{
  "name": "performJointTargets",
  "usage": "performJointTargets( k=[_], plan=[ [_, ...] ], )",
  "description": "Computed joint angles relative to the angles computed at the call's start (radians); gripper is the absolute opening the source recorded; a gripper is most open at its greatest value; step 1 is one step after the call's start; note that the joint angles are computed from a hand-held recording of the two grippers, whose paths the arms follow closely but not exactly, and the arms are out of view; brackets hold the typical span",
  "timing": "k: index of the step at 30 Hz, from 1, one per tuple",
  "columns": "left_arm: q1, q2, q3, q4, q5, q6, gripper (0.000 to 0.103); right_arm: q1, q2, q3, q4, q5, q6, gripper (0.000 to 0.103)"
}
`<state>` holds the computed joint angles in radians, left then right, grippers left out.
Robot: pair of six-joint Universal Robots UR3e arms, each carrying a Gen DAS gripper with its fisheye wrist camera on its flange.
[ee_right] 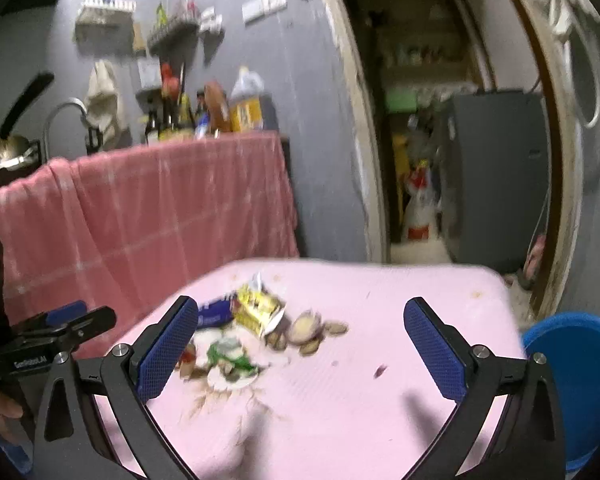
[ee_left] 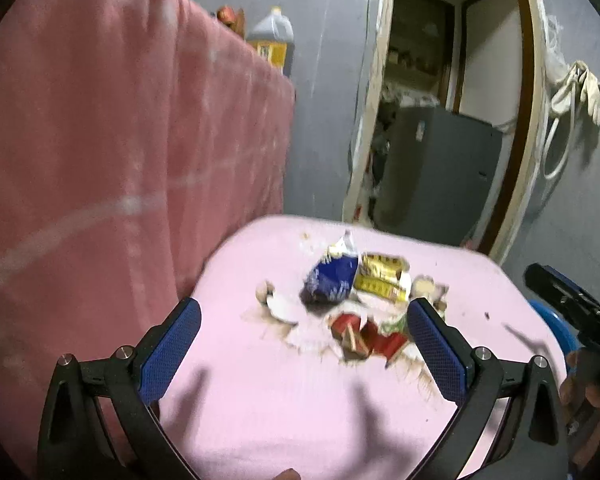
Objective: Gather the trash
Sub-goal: 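Bring both open grippers back to the remaining trash on the table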
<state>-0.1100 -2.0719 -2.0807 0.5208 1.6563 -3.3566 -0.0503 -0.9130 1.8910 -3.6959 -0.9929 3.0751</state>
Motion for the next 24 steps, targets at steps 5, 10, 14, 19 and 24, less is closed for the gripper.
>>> performJointTargets(
  k=[5, 10, 14, 19, 24],
  plan=[
    [0.046, 0.004, 0.02, -0.096, -0.1, -0.012, 0.1, 0.037, 0.013, -0.077, 0.2, 0.004, -0.066, 0.086],
    [0.083, 0.01, 0.035, -0.158, -0.196, -0.014, 0.088, 0.067, 0.027, -0.139, 0.332, -0.009, -0.122, 0.075],
    [0.109, -0.001, 0.076, -0.236, -0.28, -0.001, 0.068, 0.095, 0.041, -0.208, 0.458, -0.026, -0.167, 0.073],
    [0.123, -0.008, 0.107, -0.293, -0.341, 0.013, 0.056, 0.125, 0.062, -0.279, 0.569, -0.052, -0.208, 0.058],
    [0.129, -0.011, 0.127, -0.333, -0.377, 0.02, 0.044, 0.13, 0.081, -0.33, 0.649, -0.046, -0.223, 0.046]
  ],
)
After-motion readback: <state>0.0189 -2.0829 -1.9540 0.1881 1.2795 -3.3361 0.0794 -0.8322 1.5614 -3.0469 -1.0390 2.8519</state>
